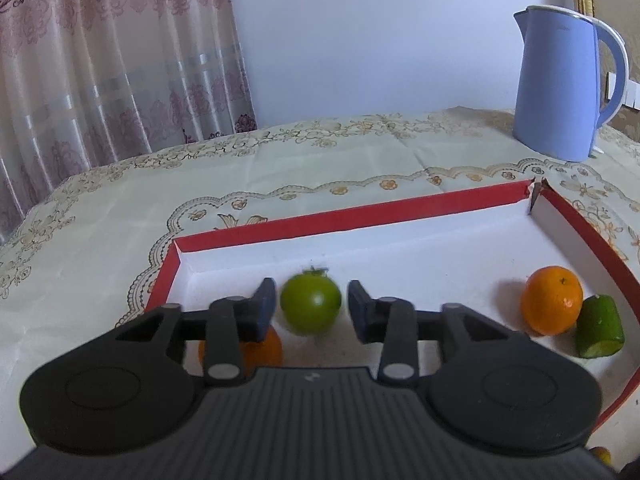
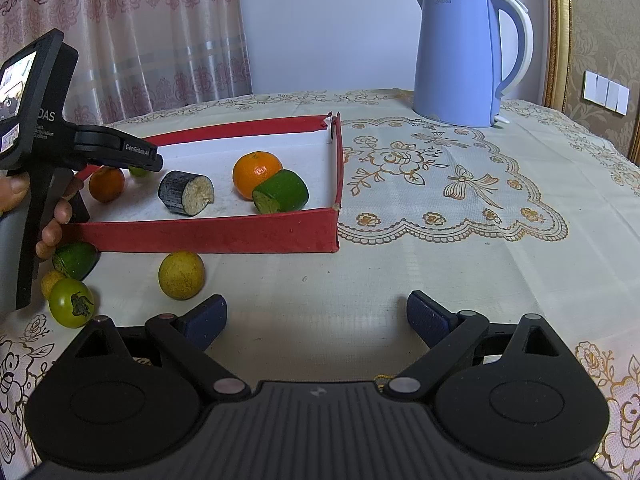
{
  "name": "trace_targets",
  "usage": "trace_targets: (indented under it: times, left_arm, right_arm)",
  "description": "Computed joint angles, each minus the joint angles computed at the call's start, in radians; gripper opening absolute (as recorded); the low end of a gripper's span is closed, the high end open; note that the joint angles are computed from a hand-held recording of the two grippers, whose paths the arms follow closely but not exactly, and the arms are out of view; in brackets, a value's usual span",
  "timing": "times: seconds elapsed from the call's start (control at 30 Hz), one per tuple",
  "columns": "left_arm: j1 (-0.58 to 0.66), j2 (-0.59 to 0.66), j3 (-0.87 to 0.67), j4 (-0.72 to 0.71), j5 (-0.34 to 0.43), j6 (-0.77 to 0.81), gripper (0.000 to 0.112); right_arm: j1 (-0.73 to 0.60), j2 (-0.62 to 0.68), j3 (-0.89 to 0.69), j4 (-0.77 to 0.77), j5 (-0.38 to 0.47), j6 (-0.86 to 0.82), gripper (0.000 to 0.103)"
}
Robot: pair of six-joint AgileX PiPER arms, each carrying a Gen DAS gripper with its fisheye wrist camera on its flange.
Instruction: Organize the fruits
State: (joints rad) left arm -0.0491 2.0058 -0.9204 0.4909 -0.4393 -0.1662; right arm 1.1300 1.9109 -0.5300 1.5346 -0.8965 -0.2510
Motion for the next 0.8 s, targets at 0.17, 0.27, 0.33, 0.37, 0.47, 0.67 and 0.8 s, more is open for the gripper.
trace_targets:
  times: [0.17, 0.27, 0.33, 0.37, 0.47, 0.67, 0.8]
  left_arm:
    - [0.005, -0.026, 0.060, -0.120, -0.077, 0.114, 0.080]
    - [0.044, -0.069, 0.115, -0.074, -0.125, 0.078, 0.080]
    - [0.099, -0.106, 0.173, -0.011, -0.179, 0.035, 0.080]
    - [0.131, -0.124, 0.201, 0.029, -0.202, 0.012, 0.080]
    - [0.248, -0.170, 0.297, 0.159, -0.288, -0.051, 0.086]
    - [0.490, -0.216, 0.449, 0.484, -0.397, -0.113, 0.087]
    - [0.549, -0.202, 0.522, 0.485, -0.447, -0.014, 0.085]
  right_arm:
    - [0.000, 0.000, 0.000, 0.000, 0.000, 0.000, 0.098]
    - [0.000, 0.000, 0.000, 0.000, 0.000, 0.000, 0.098]
    - [0.000, -0.001, 0.002, -0.004, 0.000, 0.004, 0.098]
    - [-0.001, -0.001, 0.003, -0.007, 0.000, 0.009, 0.098]
    - [-0.001, 0.002, 0.001, -0.011, 0.000, 0.013, 0.098]
    - [-0.001, 0.001, 0.002, -0.010, -0.001, 0.012, 0.098]
    - [-0.001, 0.000, 0.002, -0.010, 0.000, 0.011, 0.098]
